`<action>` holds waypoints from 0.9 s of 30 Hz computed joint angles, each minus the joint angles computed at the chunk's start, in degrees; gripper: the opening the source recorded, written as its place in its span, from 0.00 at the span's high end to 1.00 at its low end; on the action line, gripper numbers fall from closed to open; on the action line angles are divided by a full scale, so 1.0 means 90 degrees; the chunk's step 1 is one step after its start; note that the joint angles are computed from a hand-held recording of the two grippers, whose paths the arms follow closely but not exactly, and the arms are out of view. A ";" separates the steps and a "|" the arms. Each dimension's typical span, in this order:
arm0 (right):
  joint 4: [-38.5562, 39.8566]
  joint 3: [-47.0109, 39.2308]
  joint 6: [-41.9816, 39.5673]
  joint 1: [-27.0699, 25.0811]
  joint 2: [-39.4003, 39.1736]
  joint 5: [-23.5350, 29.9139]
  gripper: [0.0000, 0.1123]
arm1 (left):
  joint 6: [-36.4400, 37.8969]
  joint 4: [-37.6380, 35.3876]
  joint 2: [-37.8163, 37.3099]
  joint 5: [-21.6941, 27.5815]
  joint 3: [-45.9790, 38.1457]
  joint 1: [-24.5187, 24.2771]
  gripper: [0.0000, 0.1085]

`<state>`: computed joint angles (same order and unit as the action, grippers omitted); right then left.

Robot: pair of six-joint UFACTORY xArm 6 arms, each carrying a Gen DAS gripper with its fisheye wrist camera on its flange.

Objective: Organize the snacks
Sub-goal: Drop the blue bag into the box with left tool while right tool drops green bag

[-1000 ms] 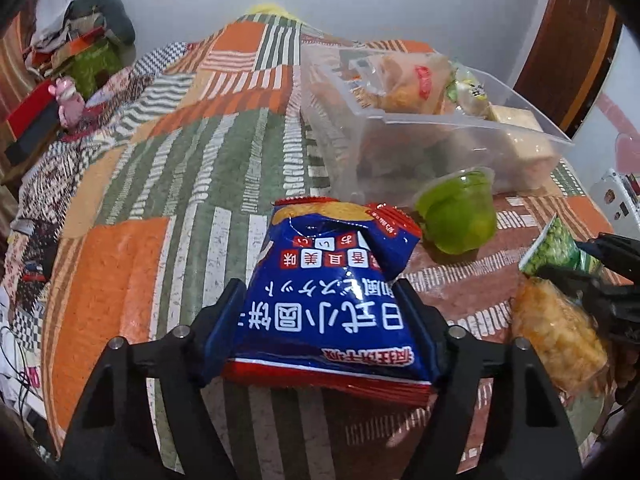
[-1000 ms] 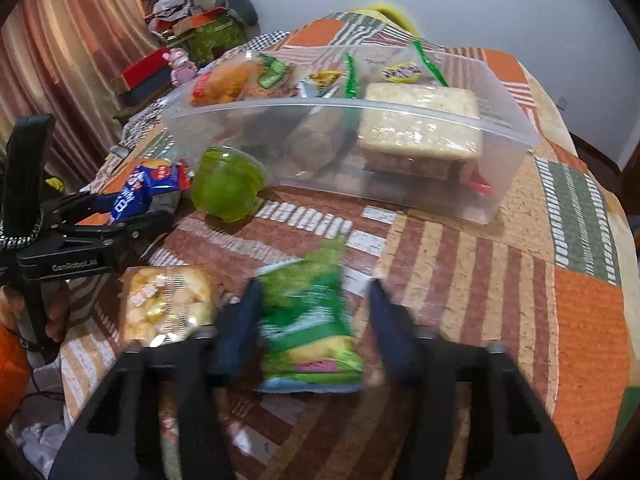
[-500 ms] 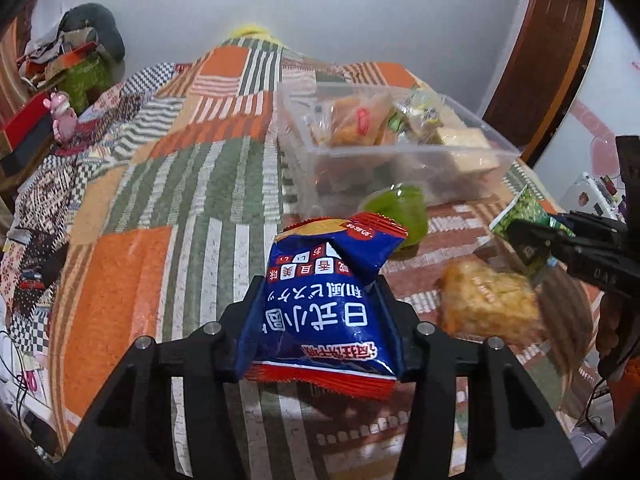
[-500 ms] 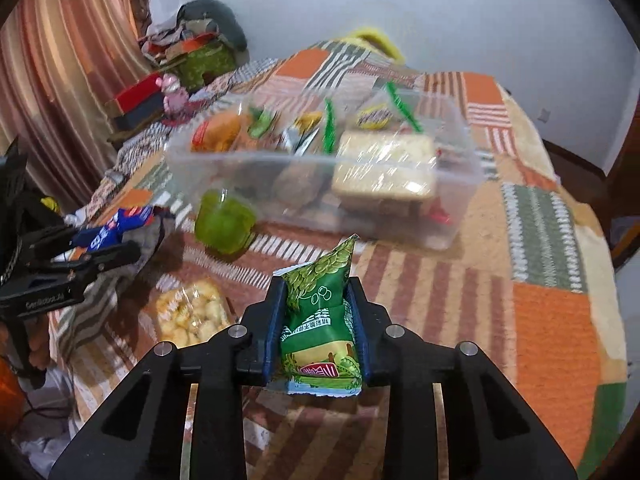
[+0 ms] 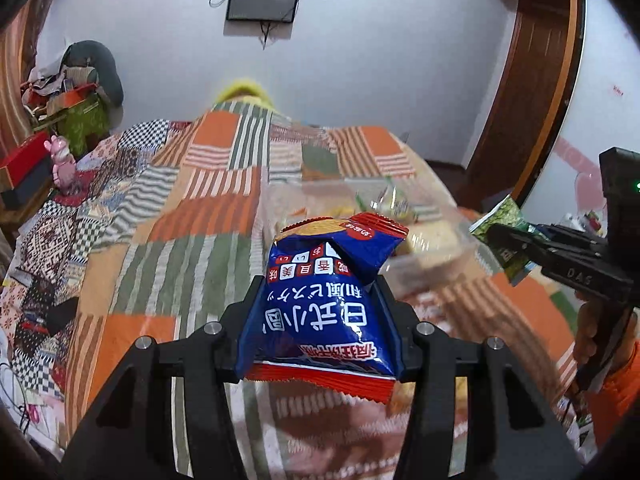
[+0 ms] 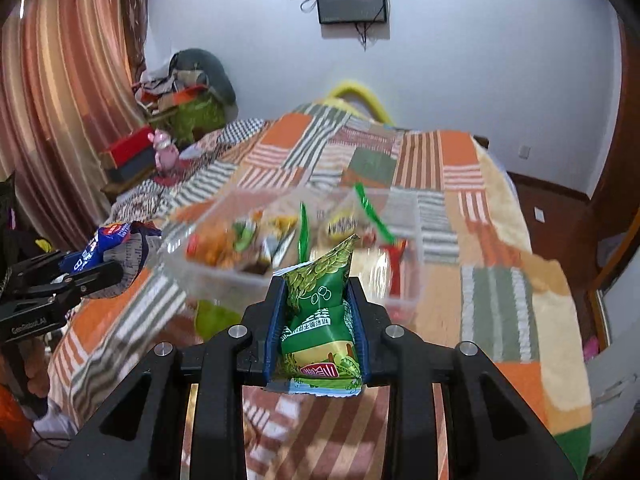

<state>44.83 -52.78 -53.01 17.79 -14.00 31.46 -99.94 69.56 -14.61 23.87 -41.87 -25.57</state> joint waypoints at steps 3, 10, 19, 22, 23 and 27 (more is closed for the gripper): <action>0.0123 -0.0255 -0.0067 0.0086 0.0212 -0.0127 0.76 | -0.0003 0.0144 0.0184 0.0023 -0.0270 0.0063 0.53; 0.0332 -0.0770 -0.0122 0.0279 0.0747 -0.0334 0.76 | 0.0380 0.0132 0.0786 -0.0441 -0.0888 0.0501 0.53; 0.0163 -0.1183 0.0059 0.0540 0.1424 -0.0418 0.76 | 0.0783 -0.0096 0.1806 -0.0895 -0.1693 0.0962 0.53; -0.0068 -0.1306 0.0283 0.0619 0.1663 -0.0441 0.76 | 0.0969 -0.0228 0.2117 -0.0852 -0.1946 0.1029 0.53; -0.0129 -0.1348 0.0335 0.0628 0.1743 -0.0433 0.76 | 0.1003 -0.0245 0.2207 -0.0824 -0.2026 0.1049 0.53; -0.0375 -0.1511 0.0564 0.0662 0.2007 -0.0329 0.76 | 0.1013 -0.0261 0.2504 -0.0869 -0.2270 0.1156 0.53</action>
